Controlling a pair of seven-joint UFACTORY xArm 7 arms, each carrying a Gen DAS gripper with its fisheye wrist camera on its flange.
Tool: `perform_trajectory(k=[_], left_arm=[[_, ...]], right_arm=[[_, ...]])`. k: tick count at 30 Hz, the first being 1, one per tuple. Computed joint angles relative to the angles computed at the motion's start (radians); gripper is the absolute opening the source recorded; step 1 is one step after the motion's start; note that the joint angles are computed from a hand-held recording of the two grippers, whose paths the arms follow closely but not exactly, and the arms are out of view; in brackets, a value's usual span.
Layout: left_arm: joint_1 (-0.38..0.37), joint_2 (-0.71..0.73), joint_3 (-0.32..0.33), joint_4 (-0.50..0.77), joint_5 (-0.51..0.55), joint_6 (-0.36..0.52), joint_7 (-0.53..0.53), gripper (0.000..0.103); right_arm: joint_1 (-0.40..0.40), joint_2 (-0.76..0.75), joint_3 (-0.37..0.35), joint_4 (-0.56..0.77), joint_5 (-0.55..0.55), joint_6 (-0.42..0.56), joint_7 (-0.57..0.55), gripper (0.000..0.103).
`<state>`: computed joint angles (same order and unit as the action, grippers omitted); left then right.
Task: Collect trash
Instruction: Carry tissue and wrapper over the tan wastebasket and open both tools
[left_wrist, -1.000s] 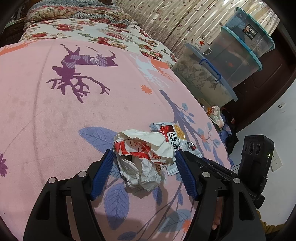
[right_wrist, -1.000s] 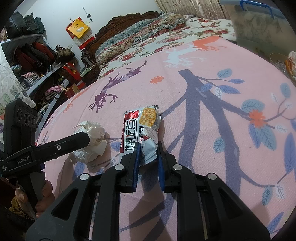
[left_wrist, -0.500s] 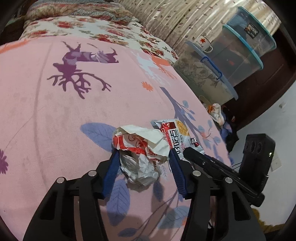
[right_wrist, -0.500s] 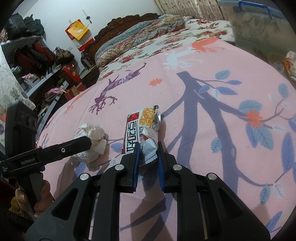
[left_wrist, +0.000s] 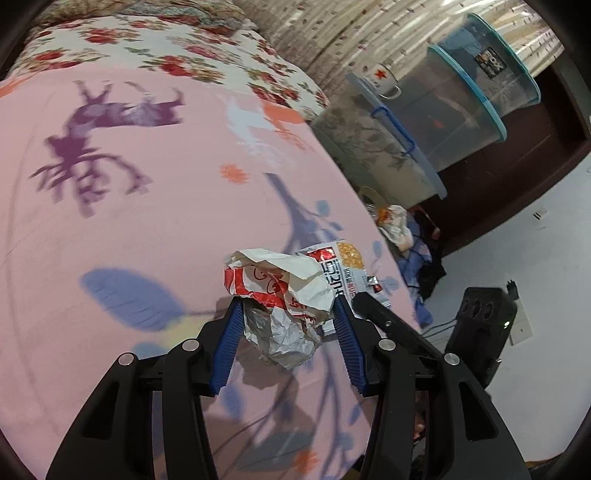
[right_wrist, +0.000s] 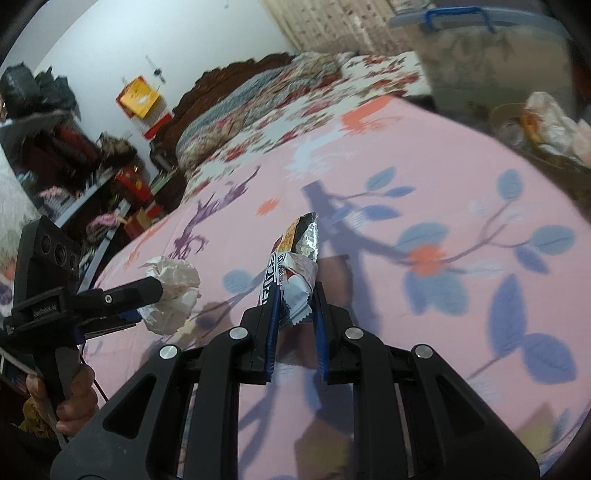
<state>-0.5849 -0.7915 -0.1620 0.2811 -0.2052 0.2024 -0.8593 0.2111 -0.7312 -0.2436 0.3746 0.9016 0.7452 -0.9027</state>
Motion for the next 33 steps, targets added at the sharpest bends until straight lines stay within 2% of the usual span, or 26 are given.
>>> perform_trajectory(k=[3, 8, 11, 13, 15, 17, 19, 22, 28, 30, 33], left_arm=[[-0.053, 0.140, 0.063, 0.097, -0.011, -0.050, 0.068, 0.047], [-0.234, 0.398, 0.230, 0.334, -0.118, -0.080, 0.281, 0.047], [-0.363, 0.560, 0.343, 0.529, -0.251, -0.049, 0.473, 0.047], [-0.413, 0.681, 0.393, 0.686, -0.373, 0.001, 0.622, 0.047], [-0.408, 0.822, 0.406, 0.872, -0.517, 0.078, 0.775, 0.047], [-0.357, 0.944, 0.380, 1.031, -0.625, 0.159, 0.868, 0.047], [-0.307, 1.067, 0.353, 1.187, -0.643, 0.232, 0.871, 0.047], [-0.249, 1.224, 0.314, 1.381, -0.614, 0.314, 0.841, 0.047], [-0.169, 1.456, 0.260, 1.677, -0.509, 0.433, 0.731, 0.047], [-0.146, 1.516, 0.243, 1.761, -0.479, 0.457, 0.693, 0.047], [-0.116, 1.620, 0.221, 1.911, -0.424, 0.495, 0.630, 0.047]], right_arm=[[-0.023, 0.033, -0.044, 0.032, 0.007, -0.006, -0.031, 0.019], [-0.071, 0.137, -0.122, 0.144, 0.064, -0.014, -0.116, 0.019], [-0.103, 0.230, -0.164, 0.248, 0.135, -0.020, -0.179, 0.019], [-0.119, 0.313, -0.190, 0.336, 0.192, -0.025, -0.220, 0.019], [-0.135, 0.432, -0.206, 0.453, 0.238, -0.034, -0.245, 0.019], [-0.162, 0.580, -0.214, 0.591, 0.241, -0.007, -0.205, 0.019], [-0.198, 0.719, -0.212, 0.722, 0.193, 0.072, -0.133, 0.019], [-0.240, 0.828, -0.181, 0.816, 0.144, 0.107, -0.098, 0.019], [-0.279, 1.037, -0.098, 1.016, 0.036, 0.059, 0.001, 0.019], [-0.301, 1.095, -0.073, 1.089, 0.012, 0.076, 0.035, 0.019], [-0.311, 1.159, -0.054, 1.166, -0.082, 0.067, 0.089, 0.019]])
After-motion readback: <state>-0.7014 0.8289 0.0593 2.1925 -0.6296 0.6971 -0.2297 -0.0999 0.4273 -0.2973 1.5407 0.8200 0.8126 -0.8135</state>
